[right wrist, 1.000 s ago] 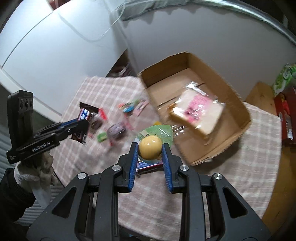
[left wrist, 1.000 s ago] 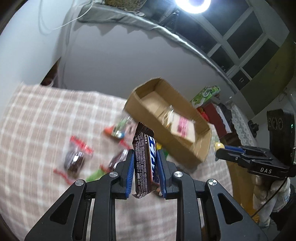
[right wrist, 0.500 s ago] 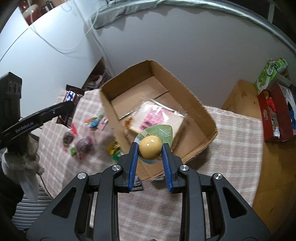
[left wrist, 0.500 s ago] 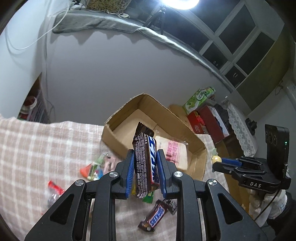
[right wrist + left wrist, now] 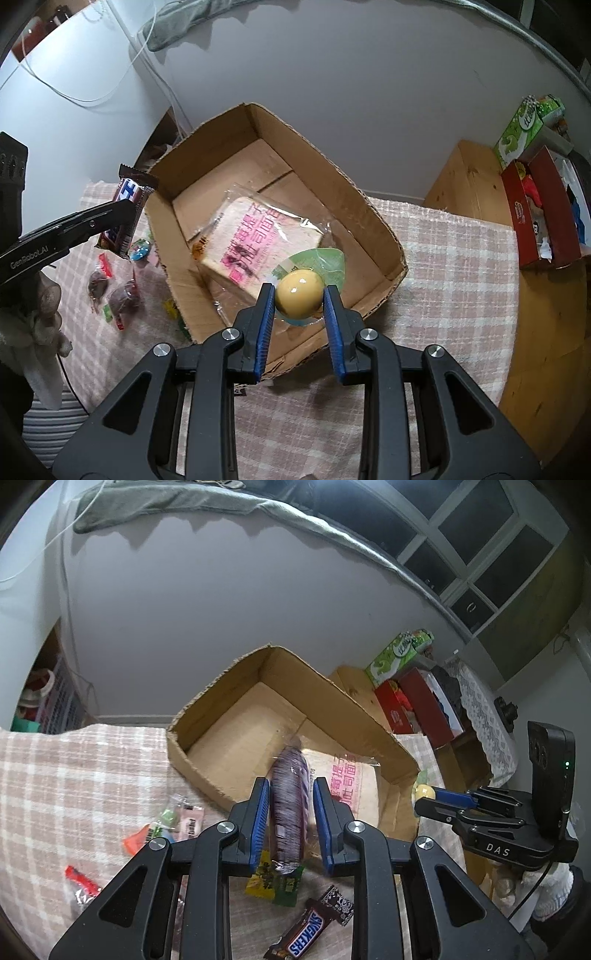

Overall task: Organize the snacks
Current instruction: 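Carry both candies into the box and open both grippers to release them, then move left gripper to large Snickers bar while right gripper approaches black-wrapped candy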

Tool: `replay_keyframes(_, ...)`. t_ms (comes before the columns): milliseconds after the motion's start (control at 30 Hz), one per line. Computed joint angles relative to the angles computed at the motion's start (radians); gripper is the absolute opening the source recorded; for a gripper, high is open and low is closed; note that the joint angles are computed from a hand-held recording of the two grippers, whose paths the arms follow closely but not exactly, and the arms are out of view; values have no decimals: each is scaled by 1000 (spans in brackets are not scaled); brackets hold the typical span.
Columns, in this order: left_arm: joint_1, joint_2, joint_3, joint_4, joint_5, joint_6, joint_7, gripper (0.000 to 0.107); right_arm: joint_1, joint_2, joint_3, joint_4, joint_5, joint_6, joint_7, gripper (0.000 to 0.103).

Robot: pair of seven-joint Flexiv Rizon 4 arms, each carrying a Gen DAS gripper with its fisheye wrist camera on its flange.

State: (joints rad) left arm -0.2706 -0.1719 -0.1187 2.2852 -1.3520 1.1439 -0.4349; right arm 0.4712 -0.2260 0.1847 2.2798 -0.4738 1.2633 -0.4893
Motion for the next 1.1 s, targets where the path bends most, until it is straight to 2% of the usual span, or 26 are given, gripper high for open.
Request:
replay_keyframes(33,-1,0,0,-1,8,3,-9,32,1,0,-1,0,0,-4,3,30)
replay_keyframes(67,-2,0,-1,-2,9,4,-11,34,3,2,-6,4,-9,-3,14,33)
replay_keyframes(133,-2,4,0,-1,9,3,-11,34,9,9,-21,16,-42,5,46,50)
replay_keyframes(167,-1,2,0,-2,11,3,-10,34,10,13,-24,22,-55,10,59,51)
replay_keyframes(700,7,57,26,52,10,-15,-9,34,22,51,12,44,-77,0,97,51)
replay_keyframes(1100,16,144,67,167,49,-45,-7,34,40,120,53,120,-135,19,240,51)
